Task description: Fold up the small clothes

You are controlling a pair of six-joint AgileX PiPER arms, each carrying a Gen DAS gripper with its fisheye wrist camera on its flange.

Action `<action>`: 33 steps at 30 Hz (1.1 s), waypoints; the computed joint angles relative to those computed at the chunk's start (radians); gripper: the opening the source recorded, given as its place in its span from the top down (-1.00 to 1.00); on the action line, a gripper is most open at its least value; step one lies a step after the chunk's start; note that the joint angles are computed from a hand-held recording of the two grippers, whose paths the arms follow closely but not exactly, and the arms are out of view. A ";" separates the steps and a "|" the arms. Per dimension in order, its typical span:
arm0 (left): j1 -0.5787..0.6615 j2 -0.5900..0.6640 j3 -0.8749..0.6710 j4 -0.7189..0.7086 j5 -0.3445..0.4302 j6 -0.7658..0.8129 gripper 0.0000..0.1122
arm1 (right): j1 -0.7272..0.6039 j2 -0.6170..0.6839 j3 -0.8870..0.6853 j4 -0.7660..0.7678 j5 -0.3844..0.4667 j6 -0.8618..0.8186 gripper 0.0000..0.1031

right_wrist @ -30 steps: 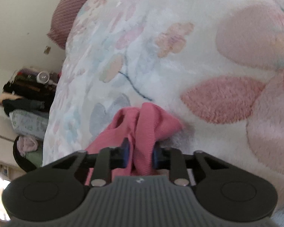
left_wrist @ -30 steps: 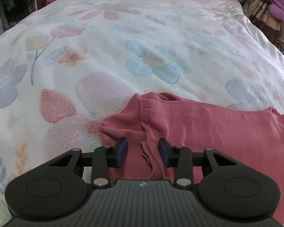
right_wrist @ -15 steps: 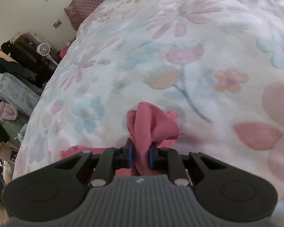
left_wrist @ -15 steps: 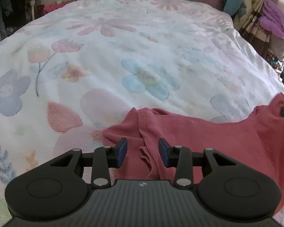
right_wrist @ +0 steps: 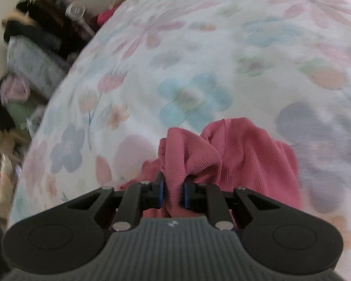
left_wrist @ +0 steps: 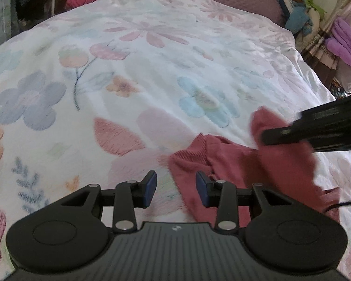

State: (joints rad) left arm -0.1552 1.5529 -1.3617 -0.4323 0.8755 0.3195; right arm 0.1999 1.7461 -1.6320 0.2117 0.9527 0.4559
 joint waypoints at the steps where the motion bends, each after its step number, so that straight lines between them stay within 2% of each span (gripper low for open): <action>1: 0.005 -0.002 0.005 -0.009 0.002 0.009 0.20 | 0.029 0.040 -0.034 -0.024 0.007 0.019 0.79; 5: 0.025 -0.011 0.031 -0.040 -0.002 0.045 0.20 | 0.088 0.161 -0.149 -0.048 0.040 0.038 0.79; 8: 0.044 -0.015 0.041 -0.049 0.009 0.046 0.20 | 0.140 0.259 -0.257 -0.141 0.106 0.070 0.76; 10: 0.061 -0.026 0.047 -0.059 0.022 0.054 0.20 | 0.148 0.308 -0.310 -0.141 0.148 0.060 0.62; 12: 0.071 -0.038 0.047 -0.063 0.033 0.062 0.20 | 0.146 0.296 -0.302 -0.119 0.138 0.037 0.24; 14: 0.077 -0.050 0.041 -0.068 0.048 0.060 0.20 | 0.142 0.255 -0.278 -0.106 0.125 0.006 0.13; 19: 0.100 -0.111 0.052 -0.123 0.126 0.039 0.20 | 0.120 0.076 -0.165 -0.099 0.115 -0.069 0.13; 22: 0.088 -0.159 0.071 -0.117 0.158 0.019 0.20 | 0.077 -0.090 -0.002 -0.078 0.095 -0.110 0.12; 26: 0.021 -0.220 0.105 -0.023 0.170 -0.058 0.20 | 0.012 -0.337 0.295 -0.074 0.039 -0.154 0.12; 30: -0.004 -0.258 0.139 -0.022 0.195 -0.082 0.21 | -0.051 -0.491 0.547 0.005 -0.069 -0.218 0.12; 31: -0.002 -0.264 0.143 -0.032 0.208 -0.082 0.23 | -0.057 -0.507 0.589 0.030 -0.100 -0.239 0.15; 33: 0.003 -0.268 0.144 -0.043 0.230 -0.085 0.27 | -0.067 -0.527 0.655 0.089 -0.165 -0.294 0.47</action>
